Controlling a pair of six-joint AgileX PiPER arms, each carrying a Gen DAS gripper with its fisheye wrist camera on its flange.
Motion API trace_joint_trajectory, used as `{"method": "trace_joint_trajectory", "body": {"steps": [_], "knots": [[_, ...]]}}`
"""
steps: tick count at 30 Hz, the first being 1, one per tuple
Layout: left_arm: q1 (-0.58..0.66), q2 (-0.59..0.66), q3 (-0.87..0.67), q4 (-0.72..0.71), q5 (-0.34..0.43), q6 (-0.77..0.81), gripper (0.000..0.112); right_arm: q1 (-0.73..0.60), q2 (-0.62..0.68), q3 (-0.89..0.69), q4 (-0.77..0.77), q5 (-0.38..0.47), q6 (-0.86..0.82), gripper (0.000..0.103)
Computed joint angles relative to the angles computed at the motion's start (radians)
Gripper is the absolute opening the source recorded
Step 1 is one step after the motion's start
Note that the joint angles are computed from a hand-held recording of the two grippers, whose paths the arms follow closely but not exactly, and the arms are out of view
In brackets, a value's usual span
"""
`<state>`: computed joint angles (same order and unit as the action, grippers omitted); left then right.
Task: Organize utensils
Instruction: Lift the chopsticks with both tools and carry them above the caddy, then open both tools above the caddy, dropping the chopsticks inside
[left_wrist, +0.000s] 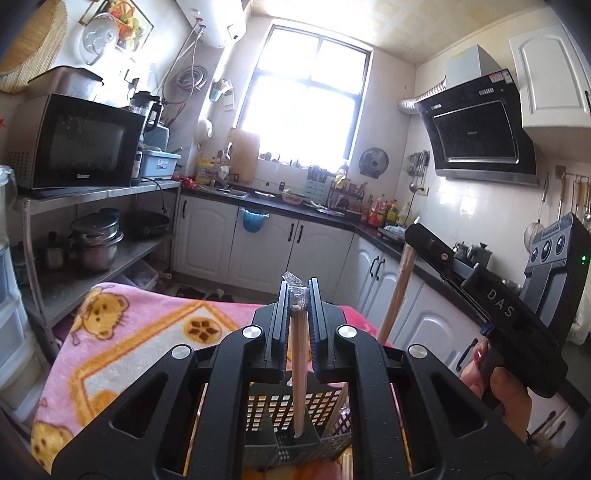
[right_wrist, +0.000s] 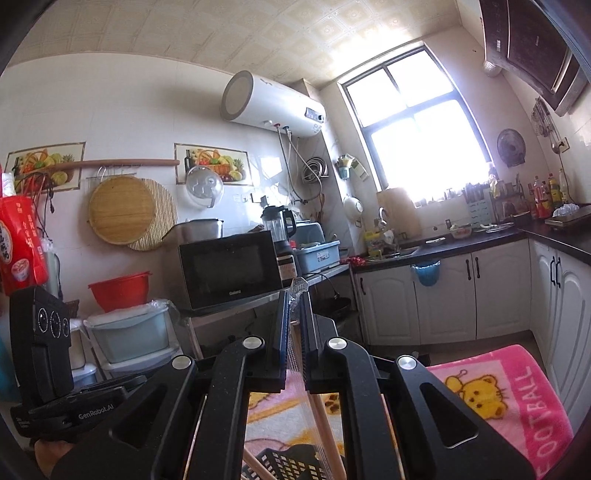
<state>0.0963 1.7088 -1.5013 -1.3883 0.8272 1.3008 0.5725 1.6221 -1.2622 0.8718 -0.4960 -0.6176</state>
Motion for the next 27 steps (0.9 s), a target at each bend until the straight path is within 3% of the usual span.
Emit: {"method": "trace_joint_trajectory", "body": {"steps": [11, 27], "knots": [[-0.027, 0.015, 0.067, -0.031, -0.038, 0.083, 0.006, -0.002, 0.020, 0.078, -0.116, -0.058, 0.161, 0.006], [-0.058, 0.034, 0.162, -0.091, -0.079, 0.201, 0.006, 0.007, 0.058, 0.132, -0.118, -0.126, 0.204, 0.007]]}}
